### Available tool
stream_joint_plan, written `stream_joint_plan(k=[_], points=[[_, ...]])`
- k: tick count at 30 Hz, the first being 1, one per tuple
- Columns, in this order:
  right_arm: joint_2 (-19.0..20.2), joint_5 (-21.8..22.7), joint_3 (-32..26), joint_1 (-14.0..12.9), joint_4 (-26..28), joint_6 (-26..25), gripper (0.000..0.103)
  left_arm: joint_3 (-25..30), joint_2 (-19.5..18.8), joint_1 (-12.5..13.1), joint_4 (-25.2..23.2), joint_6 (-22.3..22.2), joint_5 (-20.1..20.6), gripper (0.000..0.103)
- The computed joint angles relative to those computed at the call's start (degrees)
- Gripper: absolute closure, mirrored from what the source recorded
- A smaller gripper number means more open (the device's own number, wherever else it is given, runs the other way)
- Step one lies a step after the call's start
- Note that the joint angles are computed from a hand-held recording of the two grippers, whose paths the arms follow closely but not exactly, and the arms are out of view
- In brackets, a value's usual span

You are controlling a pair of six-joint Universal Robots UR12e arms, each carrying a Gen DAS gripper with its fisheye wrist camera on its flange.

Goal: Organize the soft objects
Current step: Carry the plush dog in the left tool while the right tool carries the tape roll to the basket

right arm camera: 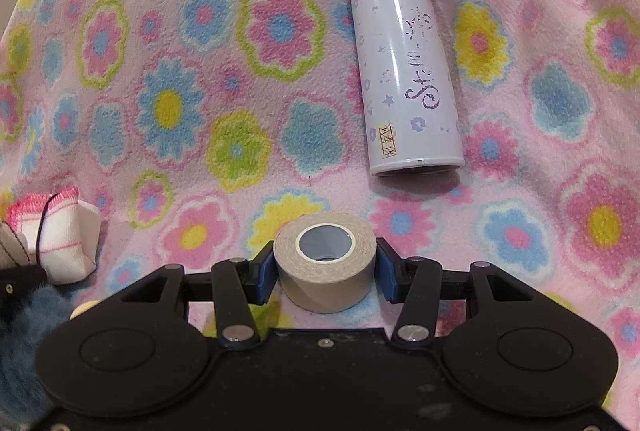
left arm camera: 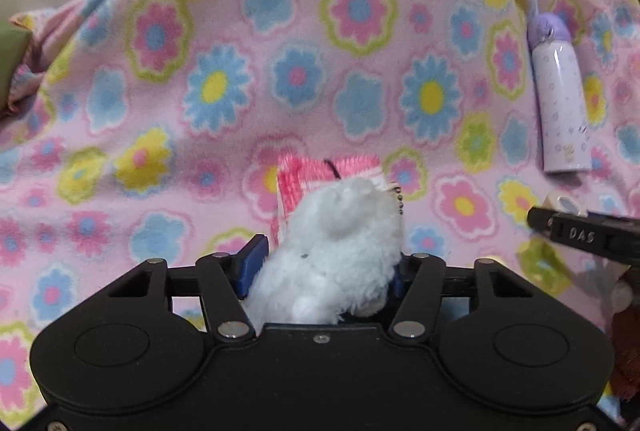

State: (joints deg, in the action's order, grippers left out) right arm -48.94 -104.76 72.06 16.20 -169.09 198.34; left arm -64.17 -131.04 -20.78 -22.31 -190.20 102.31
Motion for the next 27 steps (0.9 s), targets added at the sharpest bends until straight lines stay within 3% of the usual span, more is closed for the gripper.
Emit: stream_joint_plan(k=[8,22,27], points=[[0.0,0.3,0.0,0.0,-0.2,0.6,0.054,-2.6,3.2,-0.3,2.5,-4.8,0.7,0.05],[-0.4,1.6,0.5,-0.3,0.0,1.2,0.054,-13.6,12.4,-2.4,-1.2,-10.5,2.3,0.05],[-1.1,-0.2,0.1,0.3,3.8,-1.1,0.055,-17.3,15.0,-3.0,-2.3,-13.7,2.6,0.05]])
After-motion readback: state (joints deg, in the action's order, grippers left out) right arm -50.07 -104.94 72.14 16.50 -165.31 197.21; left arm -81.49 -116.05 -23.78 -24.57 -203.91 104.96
